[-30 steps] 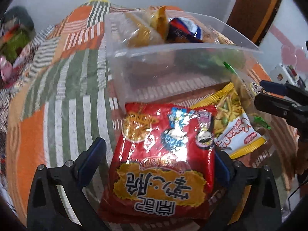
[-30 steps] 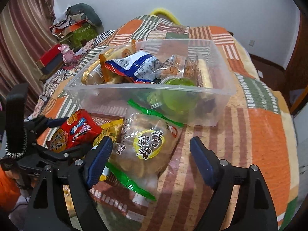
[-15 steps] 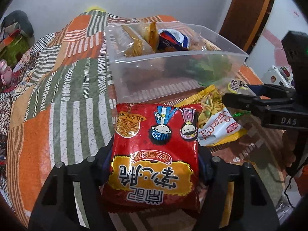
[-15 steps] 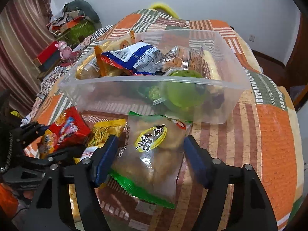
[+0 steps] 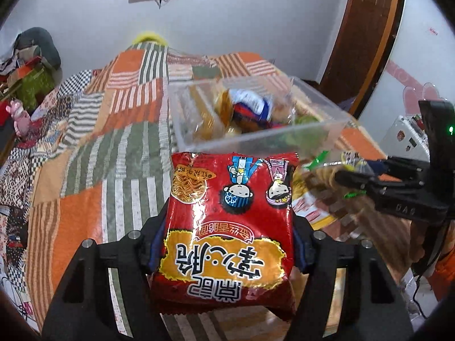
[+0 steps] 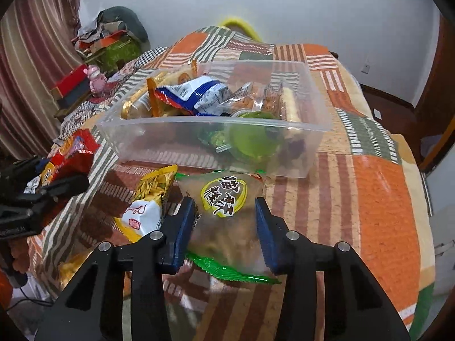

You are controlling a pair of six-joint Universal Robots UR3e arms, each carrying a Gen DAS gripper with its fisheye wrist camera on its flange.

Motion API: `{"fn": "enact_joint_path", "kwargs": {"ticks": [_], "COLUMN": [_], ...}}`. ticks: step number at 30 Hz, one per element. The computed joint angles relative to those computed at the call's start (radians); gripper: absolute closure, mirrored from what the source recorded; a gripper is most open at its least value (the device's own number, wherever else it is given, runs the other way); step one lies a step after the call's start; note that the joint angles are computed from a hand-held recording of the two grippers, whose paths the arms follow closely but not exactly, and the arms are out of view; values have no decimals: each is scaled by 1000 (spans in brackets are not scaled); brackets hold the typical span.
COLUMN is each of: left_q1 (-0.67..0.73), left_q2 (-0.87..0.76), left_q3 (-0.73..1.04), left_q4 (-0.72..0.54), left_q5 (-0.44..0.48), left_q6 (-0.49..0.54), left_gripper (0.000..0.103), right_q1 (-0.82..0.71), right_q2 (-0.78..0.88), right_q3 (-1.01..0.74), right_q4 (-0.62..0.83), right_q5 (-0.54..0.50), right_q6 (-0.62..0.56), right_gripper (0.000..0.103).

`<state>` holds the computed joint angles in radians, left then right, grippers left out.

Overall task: Organize snacks
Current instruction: 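Drop the red bag and clear cracker bag into the box, opening both tools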

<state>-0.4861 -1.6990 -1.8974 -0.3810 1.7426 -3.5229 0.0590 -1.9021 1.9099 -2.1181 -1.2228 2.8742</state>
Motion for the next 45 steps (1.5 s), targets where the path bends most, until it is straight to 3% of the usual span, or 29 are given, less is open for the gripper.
{"fn": "enact_joint_path", "kwargs": {"ticks": [11, 27, 45], "left_q1": [-17, 5, 78], "left_q2": [-63, -266, -547], "left_q3": [194, 551, 917], "left_q4": [-54, -131, -298], "left_q5": [50, 49, -22], "left_q6": [-8, 38, 28], "left_gripper": [35, 35, 35], "right_q1": [-54, 4, 65], "right_q2": [-67, 128, 373], "right_q3": [-69, -241, -368], "right_q4": [-19, -209, -265], "right_q5": [34, 2, -90], "right_q6": [22, 120, 154], "right_gripper": [64, 63, 63]}}
